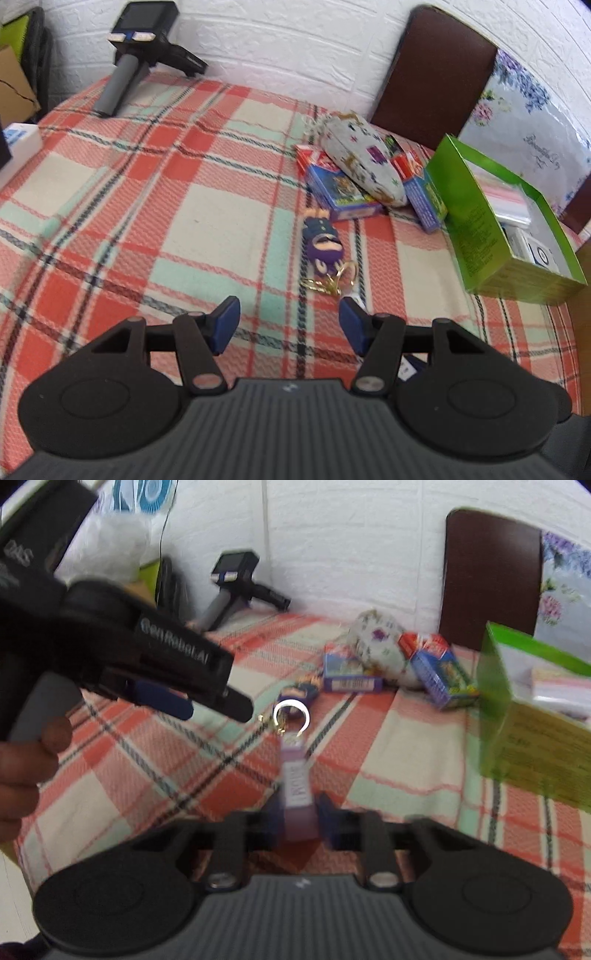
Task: Organize objects
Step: 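Grasp the purple figure keychain by its rings with the left tool, then lift the keychain with the left tool toward the green box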
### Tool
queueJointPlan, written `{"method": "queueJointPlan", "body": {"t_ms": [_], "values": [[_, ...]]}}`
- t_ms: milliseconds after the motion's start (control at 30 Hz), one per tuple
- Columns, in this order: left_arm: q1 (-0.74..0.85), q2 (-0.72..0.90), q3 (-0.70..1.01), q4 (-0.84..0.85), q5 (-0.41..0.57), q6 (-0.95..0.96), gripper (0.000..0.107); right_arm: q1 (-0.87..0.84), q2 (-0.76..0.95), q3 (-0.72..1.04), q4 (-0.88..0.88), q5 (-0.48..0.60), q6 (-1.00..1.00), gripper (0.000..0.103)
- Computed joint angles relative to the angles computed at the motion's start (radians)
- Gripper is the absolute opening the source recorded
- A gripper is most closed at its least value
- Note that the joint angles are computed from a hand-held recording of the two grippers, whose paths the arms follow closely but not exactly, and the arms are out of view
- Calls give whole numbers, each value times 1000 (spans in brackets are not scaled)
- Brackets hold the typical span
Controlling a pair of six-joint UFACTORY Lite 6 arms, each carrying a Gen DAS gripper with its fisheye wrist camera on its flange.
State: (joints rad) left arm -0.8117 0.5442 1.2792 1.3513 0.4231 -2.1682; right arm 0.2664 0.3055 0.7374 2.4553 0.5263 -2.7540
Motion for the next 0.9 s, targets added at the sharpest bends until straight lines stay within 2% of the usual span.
{"method": "queueJointPlan", "body": {"t_ms": [67,267,367,400,433,467,533,600,700,767,833,900], "values": [[4,23,23,-11,-31,31,62,-8,-36,-45,50,17,-75,18],[40,144,173,-71,-152,94,72,-148,-121,-131,-182,39,96,18],[25,271,367,-256,-70,316,71,-193,-148,-160,-247,61,134,18],[15,319,442,-307,-19,385,66,-201,-157,-167,-256,66,137,18],[6,360,506,-328,28,429,49,-211,-166,-175,-265,74,143,18],[0,392,557,-351,61,477,39,-225,-175,-182,-282,88,154,18],[12,376,542,-369,23,482,38,-254,-193,-193,-309,122,167,18],[30,316,457,-330,-58,402,38,-277,-214,-211,-307,155,148,18],[34,222,348,-136,-138,161,37,-306,-238,-237,-290,207,107,18],[20,183,341,-29,-144,74,36,-320,-258,-255,-256,242,63,18],[1,176,389,-49,-129,141,6,-333,-283,-279,-211,285,12,18],[-9,195,477,-111,-141,240,4,-354,-316,-298,-161,319,-41,18]]}}
